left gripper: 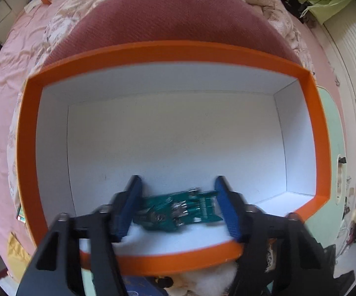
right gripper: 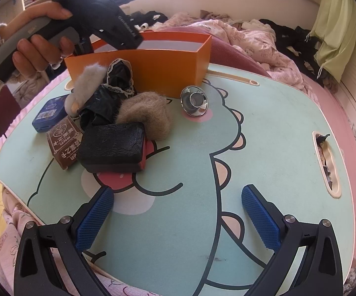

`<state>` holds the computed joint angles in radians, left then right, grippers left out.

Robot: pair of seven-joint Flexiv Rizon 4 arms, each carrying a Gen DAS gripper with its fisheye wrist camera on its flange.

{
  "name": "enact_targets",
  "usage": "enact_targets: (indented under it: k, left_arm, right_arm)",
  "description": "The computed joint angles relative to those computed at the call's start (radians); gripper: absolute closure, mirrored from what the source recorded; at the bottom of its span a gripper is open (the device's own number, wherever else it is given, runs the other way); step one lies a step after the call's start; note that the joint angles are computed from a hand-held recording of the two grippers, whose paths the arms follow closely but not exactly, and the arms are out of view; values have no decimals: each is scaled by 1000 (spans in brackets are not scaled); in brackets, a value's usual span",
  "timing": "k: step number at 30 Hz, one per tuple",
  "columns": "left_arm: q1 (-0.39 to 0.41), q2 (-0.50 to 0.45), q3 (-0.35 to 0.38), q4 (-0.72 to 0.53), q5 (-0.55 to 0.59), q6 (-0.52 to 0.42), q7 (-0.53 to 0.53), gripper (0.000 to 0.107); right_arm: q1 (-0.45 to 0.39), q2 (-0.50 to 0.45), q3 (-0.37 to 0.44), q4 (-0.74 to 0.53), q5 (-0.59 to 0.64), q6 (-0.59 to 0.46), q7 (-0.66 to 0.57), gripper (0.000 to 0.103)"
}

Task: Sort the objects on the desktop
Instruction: 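Reach into the box and grasp the green toy car with the left gripper, then lift the green toy car out and set it beside the blue tin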

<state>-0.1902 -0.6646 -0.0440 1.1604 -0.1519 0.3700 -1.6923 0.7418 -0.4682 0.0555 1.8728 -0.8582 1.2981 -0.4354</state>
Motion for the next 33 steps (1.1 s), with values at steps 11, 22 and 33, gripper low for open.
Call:
enact_targets:
  k: [11, 22, 33]
  left_arm:
    - [46, 81, -21, 102, -87, 141, 23, 103]
    - [11, 17, -5, -19, 1, -18, -13, 39]
    - [-34, -18, 30, -72, 113, -13, 21, 76]
  right_arm:
    - [1, 1, -1, 1, 1, 0, 0, 0]
    - [0, 1, 0, 1, 4, 0, -4, 0]
    - [-1, 0, -4, 5, -2, 6, 1, 0]
